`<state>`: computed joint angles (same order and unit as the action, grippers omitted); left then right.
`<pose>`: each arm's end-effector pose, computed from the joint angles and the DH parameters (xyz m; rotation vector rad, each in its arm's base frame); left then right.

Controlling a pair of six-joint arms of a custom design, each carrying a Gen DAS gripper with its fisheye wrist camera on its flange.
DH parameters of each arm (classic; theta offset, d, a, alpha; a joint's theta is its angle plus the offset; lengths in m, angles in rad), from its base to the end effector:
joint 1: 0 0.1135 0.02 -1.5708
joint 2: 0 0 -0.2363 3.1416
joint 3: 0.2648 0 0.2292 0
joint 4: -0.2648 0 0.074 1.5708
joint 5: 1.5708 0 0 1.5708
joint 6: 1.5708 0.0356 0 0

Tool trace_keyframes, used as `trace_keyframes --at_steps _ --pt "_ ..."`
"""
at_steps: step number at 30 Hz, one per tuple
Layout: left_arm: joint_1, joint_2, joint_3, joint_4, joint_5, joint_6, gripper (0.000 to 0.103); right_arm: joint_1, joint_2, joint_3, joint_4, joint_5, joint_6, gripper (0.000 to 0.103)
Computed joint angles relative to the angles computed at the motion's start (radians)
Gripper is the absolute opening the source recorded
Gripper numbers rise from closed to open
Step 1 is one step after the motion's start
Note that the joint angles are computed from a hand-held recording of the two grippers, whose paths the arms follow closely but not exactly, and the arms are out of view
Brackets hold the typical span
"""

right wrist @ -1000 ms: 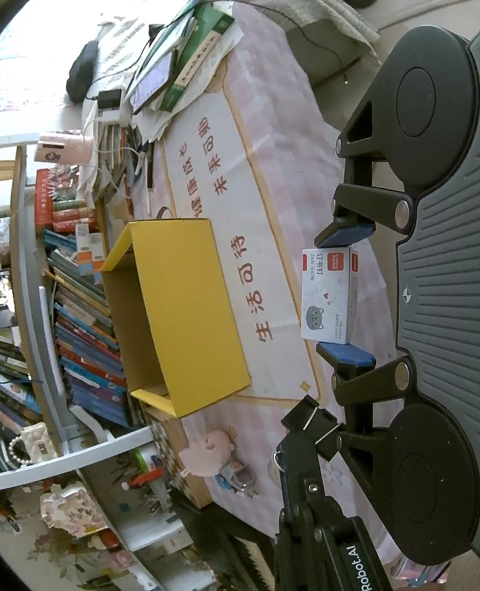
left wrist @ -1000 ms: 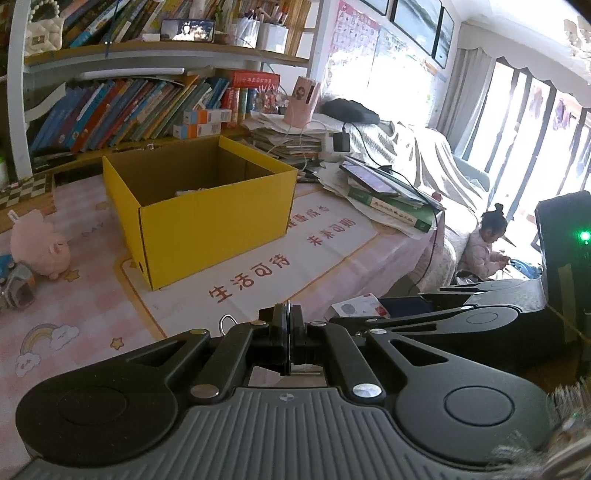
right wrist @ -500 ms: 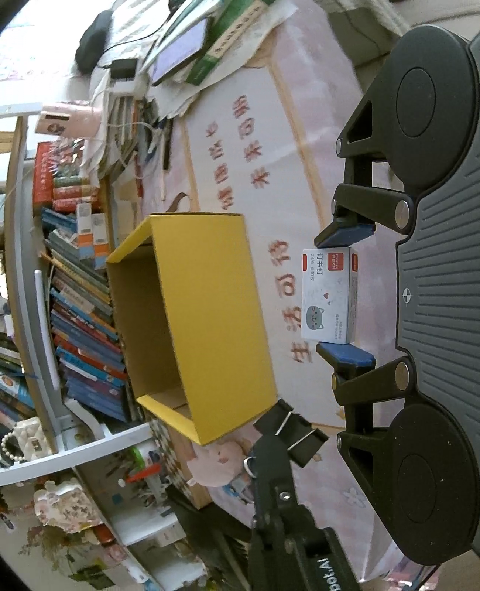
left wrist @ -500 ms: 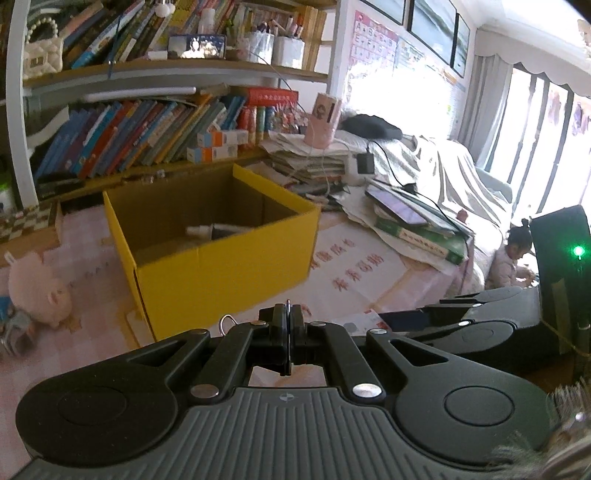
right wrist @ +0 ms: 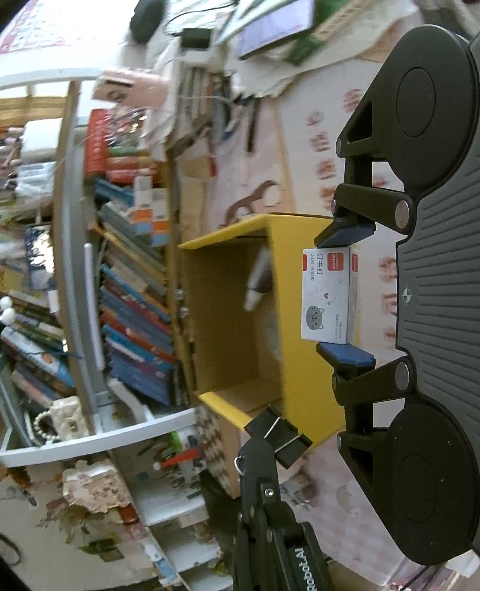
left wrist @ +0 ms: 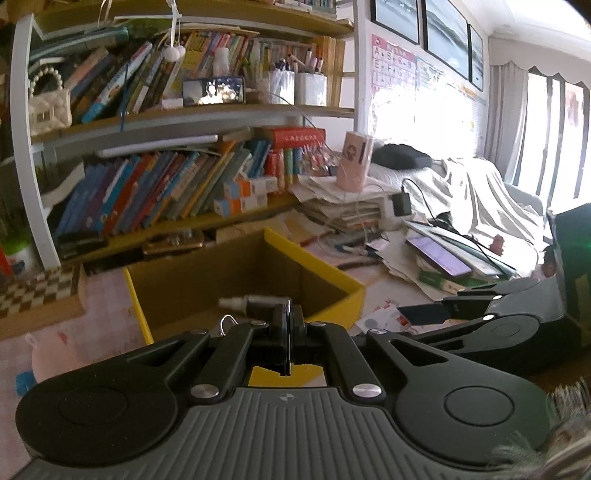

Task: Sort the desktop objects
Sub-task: 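Carry the binder clip with the left tool while the right tool carries the white box over the yellow box, then lower the clip and white box into the yellow box and open both tools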

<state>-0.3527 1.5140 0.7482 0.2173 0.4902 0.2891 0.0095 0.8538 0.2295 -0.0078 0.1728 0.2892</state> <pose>0.2735 -0.1185 0.1844 0.9310 1.8778 -0.5559 0.1673 -0.0045 0.1465 0.4006 2.1552 -0.0223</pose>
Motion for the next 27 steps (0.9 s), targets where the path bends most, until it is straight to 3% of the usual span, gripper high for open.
trace_keyframes --at_steps 17,23,27 --pt "-0.089 0.28 0.263 -0.021 -0.163 -0.008 0.001 -0.235 0.409 0.19 0.285 -0.274 -0.294 0.054" --pt "-0.088 0.415 0.426 -0.113 -0.196 0.009 0.001 -0.26 0.616 0.319 0.292 -0.332 -0.399 0.054" --pt "-0.09 0.522 0.57 -0.215 -0.207 0.051 0.001 -0.277 0.745 0.462 0.206 -0.385 -0.481 0.054"
